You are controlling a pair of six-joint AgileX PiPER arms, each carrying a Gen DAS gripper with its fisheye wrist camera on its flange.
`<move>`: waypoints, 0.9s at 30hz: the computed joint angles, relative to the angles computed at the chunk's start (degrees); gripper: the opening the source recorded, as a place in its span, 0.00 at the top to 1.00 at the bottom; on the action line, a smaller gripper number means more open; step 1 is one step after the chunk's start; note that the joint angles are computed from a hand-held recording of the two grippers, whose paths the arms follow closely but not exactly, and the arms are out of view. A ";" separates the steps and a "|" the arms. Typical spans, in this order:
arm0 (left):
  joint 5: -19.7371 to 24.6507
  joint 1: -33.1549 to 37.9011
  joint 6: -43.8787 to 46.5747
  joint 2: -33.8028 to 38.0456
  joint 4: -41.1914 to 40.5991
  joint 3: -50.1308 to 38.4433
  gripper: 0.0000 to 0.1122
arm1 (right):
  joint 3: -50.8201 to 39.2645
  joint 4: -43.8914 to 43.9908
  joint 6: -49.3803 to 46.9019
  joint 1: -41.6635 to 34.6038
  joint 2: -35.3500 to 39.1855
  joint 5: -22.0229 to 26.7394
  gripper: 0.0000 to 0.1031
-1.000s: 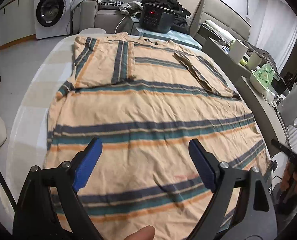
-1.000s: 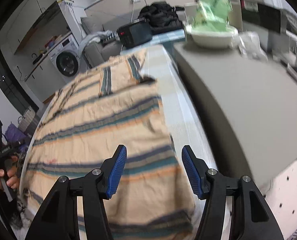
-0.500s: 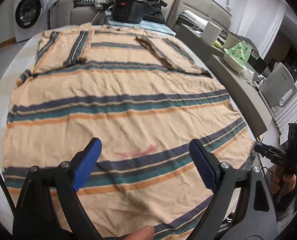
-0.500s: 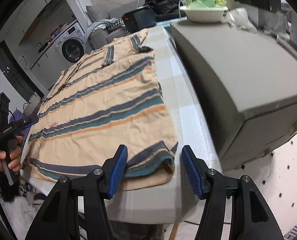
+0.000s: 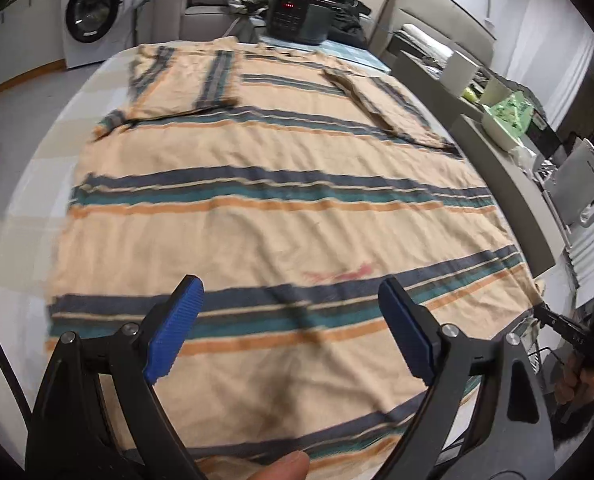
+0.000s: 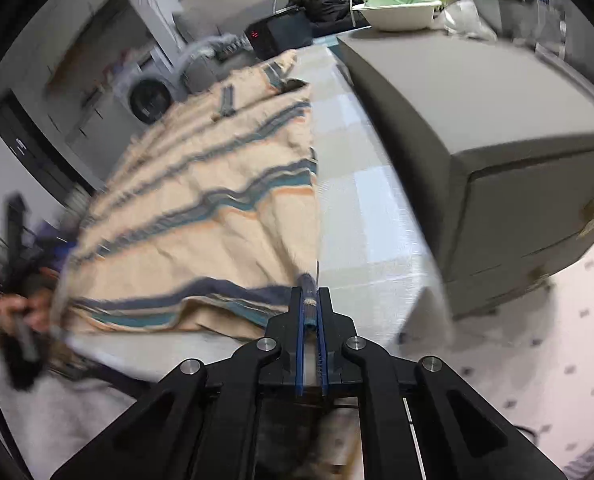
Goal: Fold small clothes
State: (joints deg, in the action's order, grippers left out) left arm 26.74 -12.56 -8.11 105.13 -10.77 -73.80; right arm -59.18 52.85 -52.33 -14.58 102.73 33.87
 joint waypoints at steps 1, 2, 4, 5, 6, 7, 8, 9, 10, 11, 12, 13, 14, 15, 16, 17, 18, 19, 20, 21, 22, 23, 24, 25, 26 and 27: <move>0.30 0.91 0.04 -1.11 0.57 1.12 0.22 | -0.33 -0.83 0.52 0.17 -0.13 0.02 0.92; 0.94 2.47 0.69 -2.81 0.69 2.67 0.22 | -0.66 0.19 -0.15 -0.17 -0.38 0.53 0.88; 1.53 4.81 0.46 -5.89 1.84 5.54 0.22 | -1.08 2.53 -2.03 -0.92 -0.74 1.34 0.80; 2.04 6.55 -0.12 -8.05 3.02 7.47 0.22 | -1.50 3.74 -2.74 -1.35 -0.73 1.64 0.78; 2.58 8.47 -0.60 -10.41 4.09 9.62 0.22 | -1.99 3.66 -2.13 -1.47 -0.56 1.86 0.78; 3.01 9.90 -0.64 -12.15 4.60 11.28 0.22 | -2.86 3.44 -0.86 -1.68 -0.14 2.33 0.78; 3.70 11.81 -0.63 -14.49 5.21 13.54 0.22 | -3.41 3.82 -0.32 -1.83 0.09 2.65 0.78; 3.95 13.88 0.37 -16.90 4.51 16.20 0.22 | -3.70 3.95 0.02 -1.88 0.19 2.71 0.78; 3.80 15.41 2.07 -18.49 2.83 18.32 0.22 | -4.38 3.69 0.90 -1.58 0.39 2.59 0.78; 3.95 17.73 5.86 -20.14 -0.85 20.82 0.22 | -4.52 4.12 0.62 -1.33 0.19 2.46 0.78; 4.24 19.92 10.04 -21.20 -4.89 22.99 0.22 | -4.51 4.31 0.55 -0.86 -0.23 2.01 0.78; 4.27 21.90 13.87 -21.88 -8.73 24.91 0.24 | -4.60 4.04 0.96 -0.36 -0.63 1.57 0.78; 3.91 24.29 18.17 -22.50 -13.51 27.33 0.28 | -4.92 3.55 1.47 0.26 -1.14 1.05 0.77; 3.47 25.90 21.40 -22.90 -17.44 29.38 0.30 | -5.10 3.25 1.68 0.56 -1.47 0.86 0.77; 3.05 27.42 24.80 -23.16 -21.33 31.19 0.34 | -5.27 2.80 2.03 0.99 -1.96 0.56 0.77; 2.22 28.30 27.77 -23.36 -24.58 32.81 0.34 | -5.51 1.93 2.78 1.58 -2.47 0.23 0.76; 1.84 28.01 28.97 -23.02 -25.53 33.42 0.34 | -5.90 0.72 3.64 2.30 -2.96 -0.17 0.76; 2.93 27.30 29.65 -22.26 -24.68 32.87 0.35 | -6.09 -0.26 4.38 2.85 -3.39 -0.50 0.75; 3.21 26.22 29.95 -22.44 -24.03 33.00 0.36 | -6.16 -1.36 5.33 3.49 -4.04 -0.98 0.74; 2.96 24.77 29.10 -23.34 -22.47 33.40 0.36 | -6.03 -1.58 5.36 3.84 -4.59 -1.18 0.72; 2.49 22.90 27.12 -24.64 -19.70 33.85 0.36 | -5.73 -1.25 4.78 4.06 -5.09 -1.30 0.70; 2.41 21.51 26.06 -26.06 -16.73 34.29 0.36 | -5.40 -0.73 4.04 4.33 -5.48 -1.48 0.66; 2.41 19.81 24.23 -27.44 -12.74 34.70 0.36 | -5.47 -0.66 3.80 4.49 -5.43 -1.42 0.66; 2.53 18.24 21.38 -28.45 -9.00 34.76 0.36 | -5.72 -0.96 4.03 4.75 -5.14 -1.40 0.66; 2.67 15.97 17.20 -29.15 -4.20 34.62 0.36 | -5.79 -1.28 4.41 4.99 -4.94 -1.51 0.66; 2.65 14.70 15.31 -29.48 -1.69 34.77 0.36 | -5.96 -1.45 4.70 5.28 -4.62 -1.53 0.66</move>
